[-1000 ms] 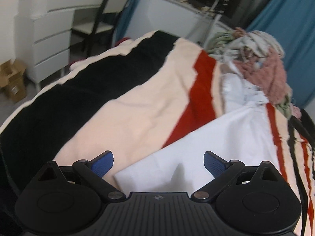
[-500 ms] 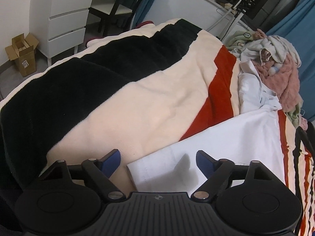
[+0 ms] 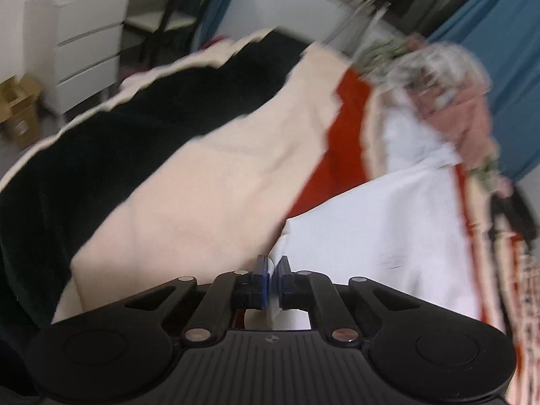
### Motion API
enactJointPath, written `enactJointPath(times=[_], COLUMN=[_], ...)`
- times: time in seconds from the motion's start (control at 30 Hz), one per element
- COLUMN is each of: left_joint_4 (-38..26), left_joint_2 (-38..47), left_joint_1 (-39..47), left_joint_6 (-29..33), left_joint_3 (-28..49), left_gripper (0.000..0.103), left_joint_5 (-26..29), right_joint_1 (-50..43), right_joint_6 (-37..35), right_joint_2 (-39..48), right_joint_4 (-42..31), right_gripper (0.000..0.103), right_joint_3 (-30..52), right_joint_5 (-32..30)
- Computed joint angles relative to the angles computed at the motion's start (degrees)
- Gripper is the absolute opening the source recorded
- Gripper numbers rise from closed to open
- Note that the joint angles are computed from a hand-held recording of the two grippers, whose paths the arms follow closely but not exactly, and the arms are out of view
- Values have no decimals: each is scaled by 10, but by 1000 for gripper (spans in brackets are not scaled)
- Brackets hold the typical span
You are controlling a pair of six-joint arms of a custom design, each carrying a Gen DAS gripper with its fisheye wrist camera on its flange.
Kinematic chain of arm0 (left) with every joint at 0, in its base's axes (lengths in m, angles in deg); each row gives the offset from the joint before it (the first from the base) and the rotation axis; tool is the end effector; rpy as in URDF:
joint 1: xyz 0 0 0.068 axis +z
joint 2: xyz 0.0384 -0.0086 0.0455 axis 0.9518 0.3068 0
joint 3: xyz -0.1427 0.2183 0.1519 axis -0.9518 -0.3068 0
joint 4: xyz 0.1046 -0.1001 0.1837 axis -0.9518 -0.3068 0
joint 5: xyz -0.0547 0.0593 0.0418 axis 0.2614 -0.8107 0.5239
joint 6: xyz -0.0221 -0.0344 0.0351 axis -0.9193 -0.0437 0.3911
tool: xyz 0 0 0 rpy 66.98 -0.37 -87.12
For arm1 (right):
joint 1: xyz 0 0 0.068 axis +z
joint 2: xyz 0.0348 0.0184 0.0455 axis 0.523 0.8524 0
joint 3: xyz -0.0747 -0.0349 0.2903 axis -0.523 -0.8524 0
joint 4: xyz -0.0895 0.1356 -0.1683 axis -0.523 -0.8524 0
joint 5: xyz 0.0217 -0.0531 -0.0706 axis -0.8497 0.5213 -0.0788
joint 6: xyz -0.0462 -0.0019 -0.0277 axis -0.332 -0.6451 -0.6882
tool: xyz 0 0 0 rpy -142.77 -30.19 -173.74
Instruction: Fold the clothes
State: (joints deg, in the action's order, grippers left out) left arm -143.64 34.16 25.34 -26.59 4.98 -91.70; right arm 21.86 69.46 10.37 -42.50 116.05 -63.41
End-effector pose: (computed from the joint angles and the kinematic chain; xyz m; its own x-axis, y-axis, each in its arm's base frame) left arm 0.1246 -0.1075 0.3968 -0.6348 -0.4399 -0.6353 -0.2573 0.8955 -0.3630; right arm 0.3265 -0.0451 0.2701 -0.3885 0.3875 -0.8360 0.0229 0.9111 0.4116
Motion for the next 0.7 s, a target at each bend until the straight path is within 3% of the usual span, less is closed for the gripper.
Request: enactJointPath(times=[0.13,0.23,0.37,0.5,0.67,0.7], left_joint_4=[-56,-75,-32,28,80,89], left_joint_2=[30,83,152,195,167,151], left_joint_1=[-213,-319,-365,-333,-266,-255], left_joint_6=[8,36,95,132,132,124], left_joint_3=[82,148,184,158,100,89], left_gripper=[6,5,5,8,27,37], left_joint_5=[-176,-185,-140,-36,101,111], right_joint_1=[-50,-68,-74,-75,-77,-76], right_joint_6=[36,58,73,71,79,79], right_joint_2=[2,13,21,34,80,92], right_joint_4=[4,-4,0,-27,-118,-139], right_gripper=[93,93,93,93,93,93], right_joint_3=[10,18,19,34,84,97], right_joint_5=[-54,-85,-97,-103,-148,-162])
